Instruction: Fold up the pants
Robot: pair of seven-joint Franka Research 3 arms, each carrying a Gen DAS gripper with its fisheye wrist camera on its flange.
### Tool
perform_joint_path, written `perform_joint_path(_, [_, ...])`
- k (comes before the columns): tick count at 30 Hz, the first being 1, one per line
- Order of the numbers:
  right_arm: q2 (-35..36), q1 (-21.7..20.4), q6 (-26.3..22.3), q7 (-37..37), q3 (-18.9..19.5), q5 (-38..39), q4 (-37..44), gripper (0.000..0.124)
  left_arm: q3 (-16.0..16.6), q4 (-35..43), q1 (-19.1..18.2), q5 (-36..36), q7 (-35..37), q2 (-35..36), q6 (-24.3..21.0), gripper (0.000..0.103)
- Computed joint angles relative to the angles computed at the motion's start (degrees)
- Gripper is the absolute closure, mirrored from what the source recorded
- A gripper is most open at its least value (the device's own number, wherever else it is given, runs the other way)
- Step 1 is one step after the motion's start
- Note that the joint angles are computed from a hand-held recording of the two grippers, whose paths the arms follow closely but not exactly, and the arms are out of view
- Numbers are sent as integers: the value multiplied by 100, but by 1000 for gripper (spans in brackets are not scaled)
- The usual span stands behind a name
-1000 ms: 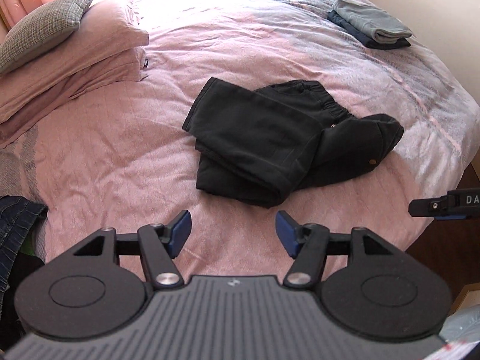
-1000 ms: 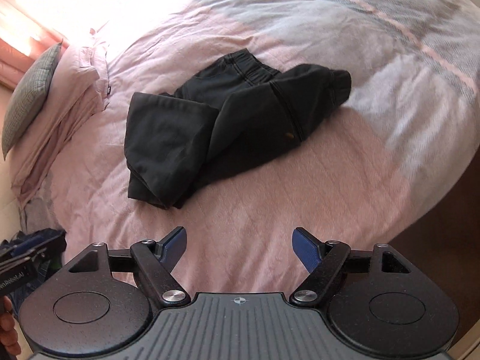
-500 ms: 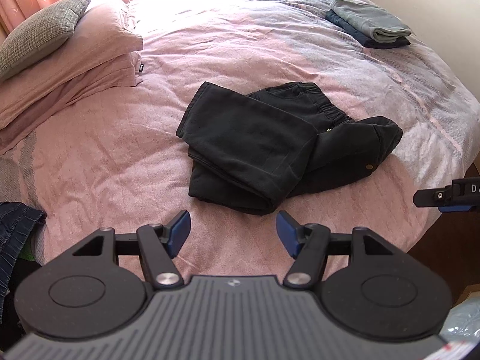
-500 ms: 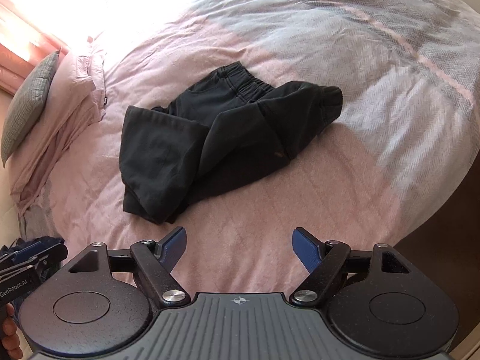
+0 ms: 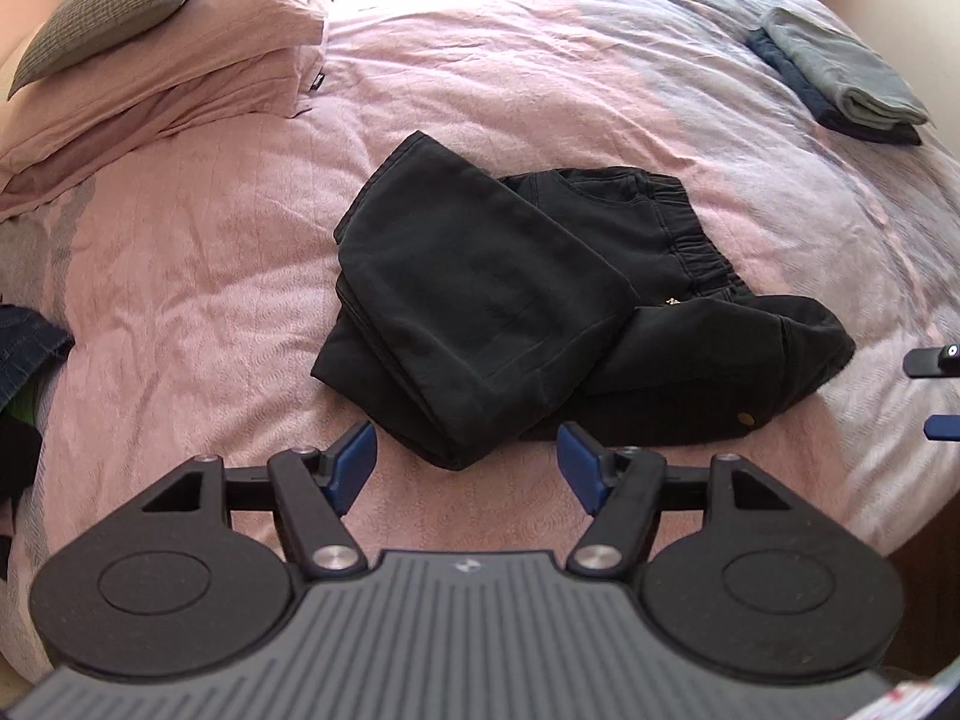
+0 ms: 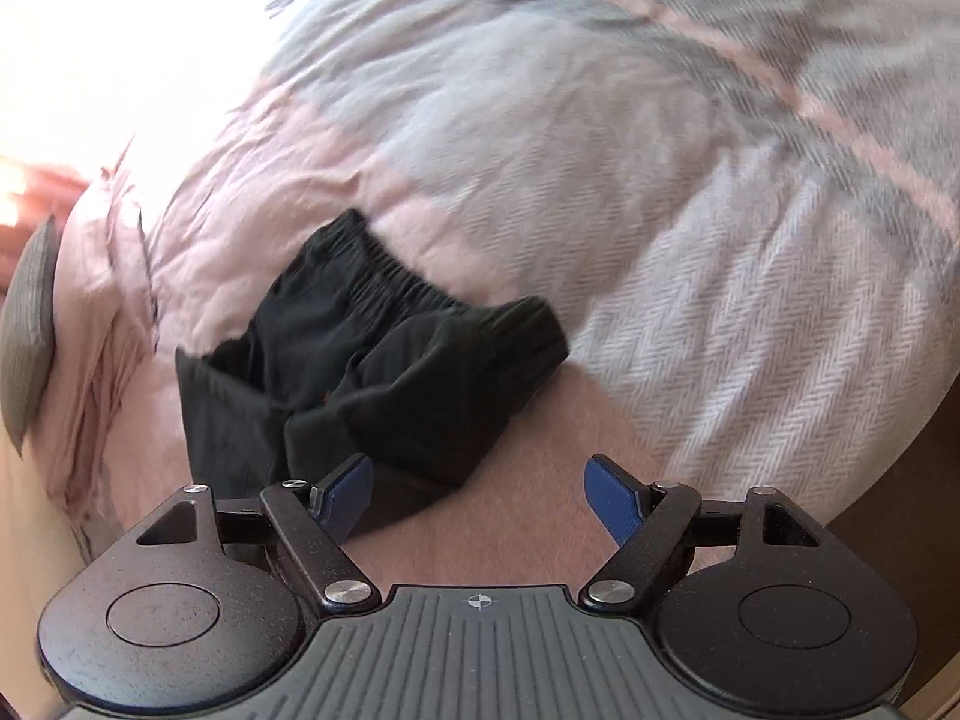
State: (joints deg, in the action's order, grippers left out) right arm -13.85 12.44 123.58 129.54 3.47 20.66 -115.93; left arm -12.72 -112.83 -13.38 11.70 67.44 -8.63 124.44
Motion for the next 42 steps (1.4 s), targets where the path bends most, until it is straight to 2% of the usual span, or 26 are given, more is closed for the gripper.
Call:
perform_joint_path(2, [204, -65, 11, 73, -154, 350, 21, 49, -74, 35, -5, 204, -245, 118, -31, 40])
perform_joint_path(4, [375, -164, 76, 488, -205, 540, -9, 49, -104, 66, -25, 331, -375, 222, -68, 39])
perform_joint_path(9, [641, -326, 577, 1573, -249, 828, -260, 49, -105, 67, -80, 598, -149, 485, 144, 31])
perform_joint_path(15, [685, -314, 965, 2171, -210, 838, -527, 49, -87, -102, -117, 1190, 936, 951, 970, 31])
perform_joint_path(23, [699, -208, 1818, 2920, -75, 527, -761, 49, -54, -541, -120, 1879, 3056, 1363, 2125, 30])
perform_joint_path(24, [731, -185, 1853, 2898, -69, 472, -714, 49, -19, -610, -118, 2072, 3090, 1369, 2245, 34])
perform_joint_path(25, [805, -158, 1691, 2790, -80, 424, -578, 49, 7, -656, -95, 2126, 3177, 1373, 2342, 39])
perform_joint_path(27, [993, -83, 1300, 2432, -107, 587, -303, 49, -22, -683, 59, 1265, 3848, 1328, 2469, 70])
perform_joint_path(28, [982, -58, 1341, 2443, -91, 608, -324, 51, -8, -678, 120, 945, 3995, 1288, 2507, 75])
perform_joint_path(29, [958, -33, 1509, 2374, -83, 691, -389, 80, 20, -647, 191, 631, 4136, 1246, 2560, 82])
perform_joint_path(30, [923, -3, 1725, 2164, -96, 930, -462, 103, 59, -608, 267, 318, 4205, 1184, 2613, 87])
perform_joint_path(32, [947, 5, 1676, 2064, -108, 949, -296, 110, 168, -365, 444, -408, 4239, 1114, 2637, 89])
perform_joint_path(34, [981, 35, 1902, 1780, -78, 788, -73, 111, 338, 91, 637, -638, 3929, 1189, 2692, 90])
perform_joint_path(38, [1202, 168, 2784, 927, -7, 840, 601, 112, 555, 1437, 1092, -1013, 3488, 1731, 2745, 92])
perform_joint_path(42, [1706, 279, 3746, 45, 76, 896, 1695, 112, 648, 2577, 1362, -840, 2948, 2242, 3021, 94])
